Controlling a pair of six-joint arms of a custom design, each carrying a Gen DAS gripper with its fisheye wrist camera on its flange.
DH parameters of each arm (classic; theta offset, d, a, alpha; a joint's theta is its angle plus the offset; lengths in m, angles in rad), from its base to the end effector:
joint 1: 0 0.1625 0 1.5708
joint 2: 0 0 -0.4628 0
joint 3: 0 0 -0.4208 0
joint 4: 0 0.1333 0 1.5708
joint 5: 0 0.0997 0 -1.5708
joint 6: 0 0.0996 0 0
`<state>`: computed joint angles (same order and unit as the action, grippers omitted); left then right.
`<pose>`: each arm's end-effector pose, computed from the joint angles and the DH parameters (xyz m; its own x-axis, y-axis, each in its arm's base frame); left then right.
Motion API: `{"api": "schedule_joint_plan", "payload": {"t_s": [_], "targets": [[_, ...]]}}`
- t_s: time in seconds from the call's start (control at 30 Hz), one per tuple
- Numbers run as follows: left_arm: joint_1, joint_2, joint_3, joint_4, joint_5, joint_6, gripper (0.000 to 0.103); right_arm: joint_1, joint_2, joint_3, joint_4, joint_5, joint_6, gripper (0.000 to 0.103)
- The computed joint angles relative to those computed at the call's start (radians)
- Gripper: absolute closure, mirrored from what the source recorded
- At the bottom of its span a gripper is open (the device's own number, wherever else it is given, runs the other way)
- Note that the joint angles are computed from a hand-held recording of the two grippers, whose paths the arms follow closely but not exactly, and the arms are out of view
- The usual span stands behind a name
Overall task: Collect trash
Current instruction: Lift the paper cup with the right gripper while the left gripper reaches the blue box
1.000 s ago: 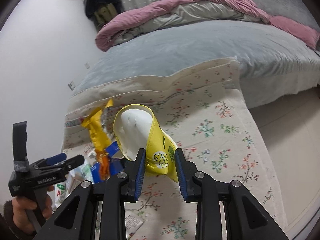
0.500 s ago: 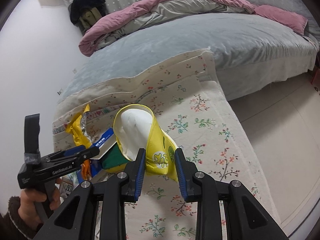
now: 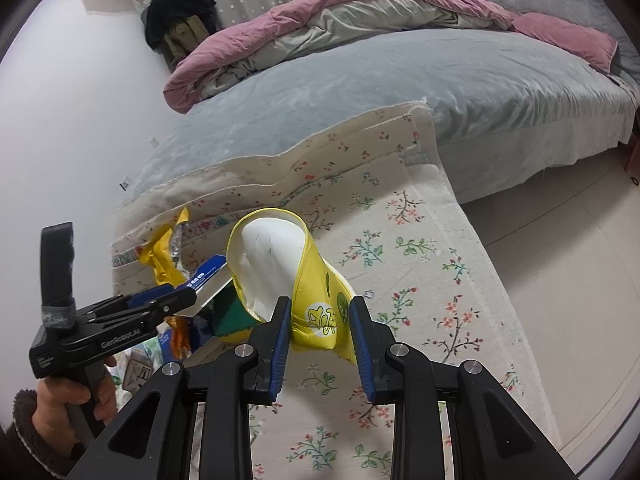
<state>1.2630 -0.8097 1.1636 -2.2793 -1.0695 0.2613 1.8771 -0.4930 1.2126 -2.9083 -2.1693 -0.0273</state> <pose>-0.0812 -0.8533 0.3045 -0.7828 0.3339 -0.5251 0.5034 0.8358 -0.2190 0.3308 -0.7901 0.0949 -0.8791 0.0408 0.4749 -0.2699 0.7786 -0.5666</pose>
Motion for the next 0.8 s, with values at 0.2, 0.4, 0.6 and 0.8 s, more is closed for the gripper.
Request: {"api": "schedule_joint_plan", "payload": {"t_s": [0.2,0.4,0.6,0.8], "targets": [[0.006,-0.048,0.034,-0.016,-0.011,-0.001,0.094,0.017,0.017,-0.018,0.004,0.004,-0.008,0.073],[0.032,-0.079,0.045,0.006,-0.032,-0.032,0.091,0.03,0.04,-0.041,0.022,0.007,-0.005,0.073],[0.033,-0.086,0.037,0.053,-0.016,-0.01,0.074,0.034,0.05,-0.048,0.026,0.006,0.0,0.073],[0.033,-0.077,0.042,0.088,-0.049,0.07,0.033,0.022,0.039,-0.027,0.025,-0.001,0.011,0.073]]}}
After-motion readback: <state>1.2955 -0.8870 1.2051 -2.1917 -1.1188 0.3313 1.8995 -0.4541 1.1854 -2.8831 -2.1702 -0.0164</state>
